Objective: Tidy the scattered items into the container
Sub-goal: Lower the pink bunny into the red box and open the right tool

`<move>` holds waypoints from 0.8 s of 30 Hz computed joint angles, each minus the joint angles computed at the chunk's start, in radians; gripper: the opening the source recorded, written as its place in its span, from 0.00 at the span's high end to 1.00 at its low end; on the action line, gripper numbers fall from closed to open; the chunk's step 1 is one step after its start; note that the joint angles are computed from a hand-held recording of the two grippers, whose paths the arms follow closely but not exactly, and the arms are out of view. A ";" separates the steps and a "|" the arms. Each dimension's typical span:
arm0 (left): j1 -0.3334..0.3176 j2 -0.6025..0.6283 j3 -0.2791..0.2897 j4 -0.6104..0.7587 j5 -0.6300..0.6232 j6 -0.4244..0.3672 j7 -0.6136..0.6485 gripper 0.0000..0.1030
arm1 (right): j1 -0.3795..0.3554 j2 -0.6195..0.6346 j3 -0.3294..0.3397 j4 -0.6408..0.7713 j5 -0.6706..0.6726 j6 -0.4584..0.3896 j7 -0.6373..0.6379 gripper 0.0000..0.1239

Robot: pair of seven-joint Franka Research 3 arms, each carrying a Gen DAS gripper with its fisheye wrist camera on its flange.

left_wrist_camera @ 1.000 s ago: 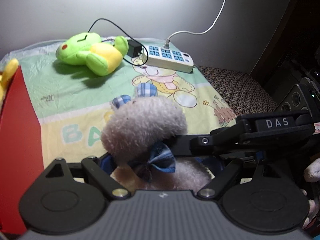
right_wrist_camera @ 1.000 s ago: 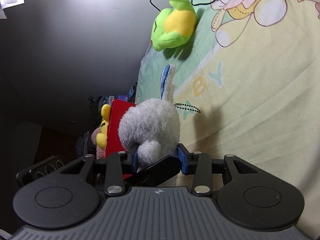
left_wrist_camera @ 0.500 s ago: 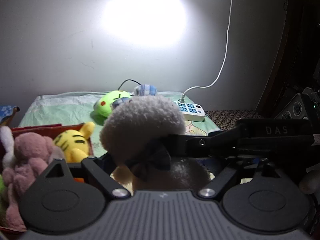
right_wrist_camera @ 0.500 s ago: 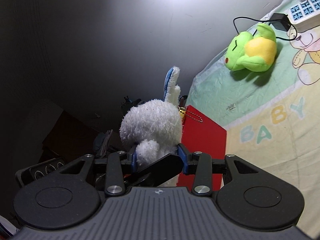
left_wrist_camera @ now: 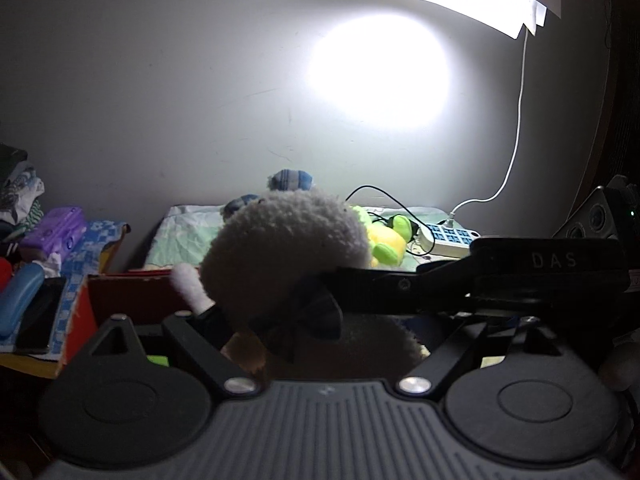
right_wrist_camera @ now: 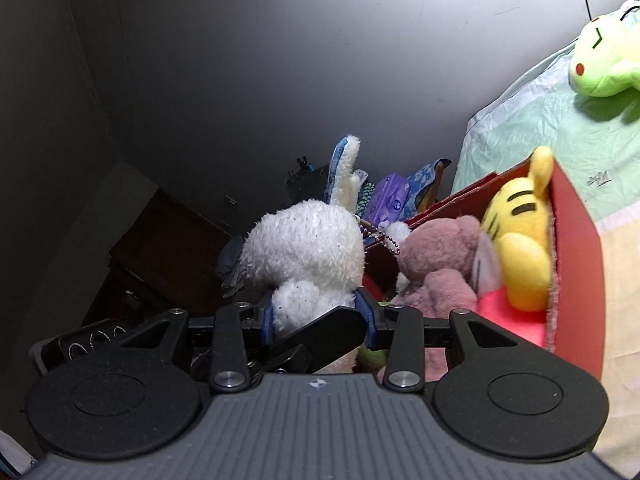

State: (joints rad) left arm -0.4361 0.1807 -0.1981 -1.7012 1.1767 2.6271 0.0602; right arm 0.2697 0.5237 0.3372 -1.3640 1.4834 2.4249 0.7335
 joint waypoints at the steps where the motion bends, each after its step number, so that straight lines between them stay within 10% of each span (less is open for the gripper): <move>1: 0.007 -0.016 0.004 -0.023 -0.001 0.006 0.000 0.14 | 0.015 0.020 0.001 0.023 -0.010 0.009 0.003 0.66; 24: 0.178 -0.151 -0.021 -0.298 -0.076 0.090 0.151 0.12 | 0.172 0.208 0.061 0.221 -0.452 0.268 0.124 0.72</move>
State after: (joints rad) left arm -0.2579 0.0296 -0.2189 -1.9992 1.1002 2.7171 0.2115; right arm 0.4414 0.7315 0.3983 -1.1428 1.0315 2.6934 0.8574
